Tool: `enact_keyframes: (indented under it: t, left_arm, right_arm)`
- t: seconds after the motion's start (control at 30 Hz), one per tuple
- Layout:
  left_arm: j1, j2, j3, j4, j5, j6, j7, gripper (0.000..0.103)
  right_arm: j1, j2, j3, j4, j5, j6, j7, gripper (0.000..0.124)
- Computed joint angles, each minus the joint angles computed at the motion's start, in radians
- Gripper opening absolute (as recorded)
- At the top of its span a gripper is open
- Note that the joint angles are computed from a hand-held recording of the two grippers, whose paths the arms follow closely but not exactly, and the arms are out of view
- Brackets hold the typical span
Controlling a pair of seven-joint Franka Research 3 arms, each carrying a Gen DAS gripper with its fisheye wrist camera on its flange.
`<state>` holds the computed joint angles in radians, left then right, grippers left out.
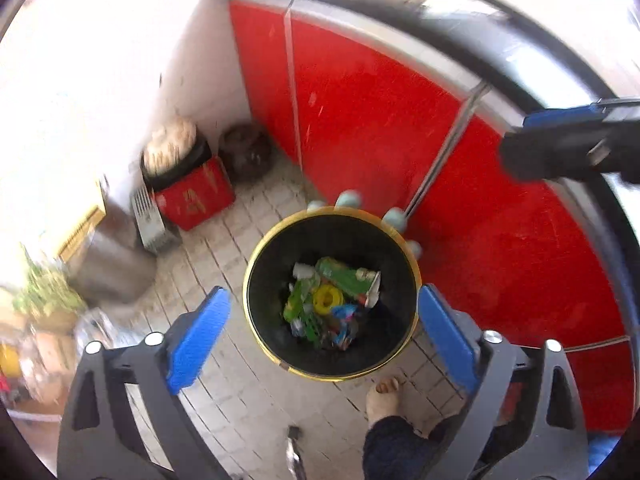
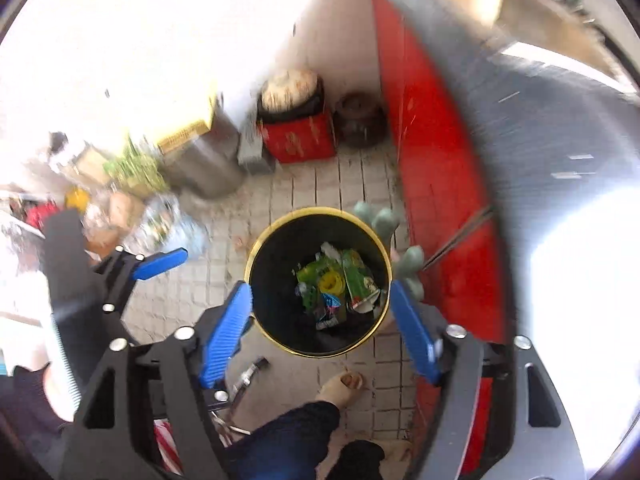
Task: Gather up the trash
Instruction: 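Swing both open tools back to the countertop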
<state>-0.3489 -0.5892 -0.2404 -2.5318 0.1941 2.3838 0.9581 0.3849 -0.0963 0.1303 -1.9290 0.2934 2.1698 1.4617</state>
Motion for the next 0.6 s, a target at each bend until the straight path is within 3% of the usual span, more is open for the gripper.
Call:
enact_keyframes:
  t: [0.1,0.27,0.47,0.6]
  left_arm:
    - [-0.025,0.017,-0.04,0.113,0.025,-0.057,0.031,0.096]
    - [-0.093,0.147,-0.088,0.314,0.02,-0.002,0.086,0.096]
    - [-0.203,0.472,-0.16,0.661,-0.009,0.088,0.253,0.096]
    - [-0.287,0.705,-0.215,0.937,0.048,0.047,0.352,0.096]
  right_arm:
    - [-0.036,-0.158,-0.033,-0.064,0.011,0.0,0.02,0.083]
    - [-0.168,-0.43,-0.069,-0.171,-0.081,-0.067,0.115,0.085]
    - [-0.411,-0.723,-0.119,-0.282,-0.242,-0.169,0.23,0.086]
    - [-0.56,-0.862,-0.18,-0.331,-0.305,-0.23,0.255,0.086]
